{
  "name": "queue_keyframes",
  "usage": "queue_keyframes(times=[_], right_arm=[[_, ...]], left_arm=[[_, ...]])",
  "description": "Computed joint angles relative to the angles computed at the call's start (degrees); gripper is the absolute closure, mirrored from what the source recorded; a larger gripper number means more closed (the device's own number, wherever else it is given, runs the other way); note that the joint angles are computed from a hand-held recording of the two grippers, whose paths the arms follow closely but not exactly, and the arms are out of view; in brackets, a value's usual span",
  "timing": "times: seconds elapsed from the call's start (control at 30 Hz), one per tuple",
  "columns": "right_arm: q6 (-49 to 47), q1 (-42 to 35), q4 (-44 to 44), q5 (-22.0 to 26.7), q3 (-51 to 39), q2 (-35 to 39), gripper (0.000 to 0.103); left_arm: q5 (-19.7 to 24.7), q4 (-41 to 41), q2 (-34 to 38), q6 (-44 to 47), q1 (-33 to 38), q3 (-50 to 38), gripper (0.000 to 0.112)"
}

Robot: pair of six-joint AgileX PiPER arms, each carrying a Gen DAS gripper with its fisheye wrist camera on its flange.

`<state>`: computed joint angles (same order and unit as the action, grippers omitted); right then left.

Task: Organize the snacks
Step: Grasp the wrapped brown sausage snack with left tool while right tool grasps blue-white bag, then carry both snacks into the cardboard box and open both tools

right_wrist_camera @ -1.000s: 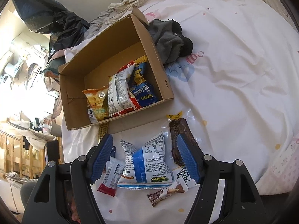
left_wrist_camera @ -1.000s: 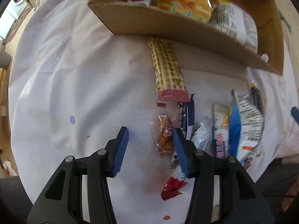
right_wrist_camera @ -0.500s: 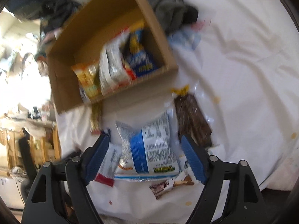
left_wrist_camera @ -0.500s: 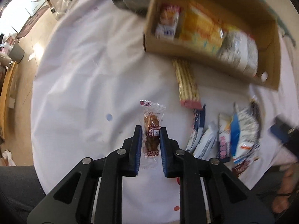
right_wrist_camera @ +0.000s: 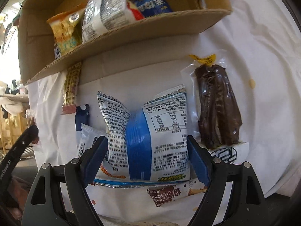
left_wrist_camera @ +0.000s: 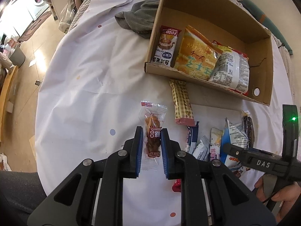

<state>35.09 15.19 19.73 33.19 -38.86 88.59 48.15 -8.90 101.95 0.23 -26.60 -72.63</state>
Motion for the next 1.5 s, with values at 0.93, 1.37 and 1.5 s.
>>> queue_keyframes(times=[0.93,1.37,1.5], right_arm=[[8.87,-2.76,-16.74,-6.79,-3.14,-25.56,0.045],[-5.0,-13.82,-11.65,-6.82,-11.45,-13.54,0.045],[-5.83,-13.69,-10.46,-7.34,-11.66,-9.89,0.045]], left_arm=[[4.5,-8.69,-0.49,8.7,3.51,-17.4,0.097],[0.11,-8.97,12.0,8.96,0.44,-28.8,0.097],[0.54,-8.31,15.26,7.62,-0.2,-30.85,0.097]])
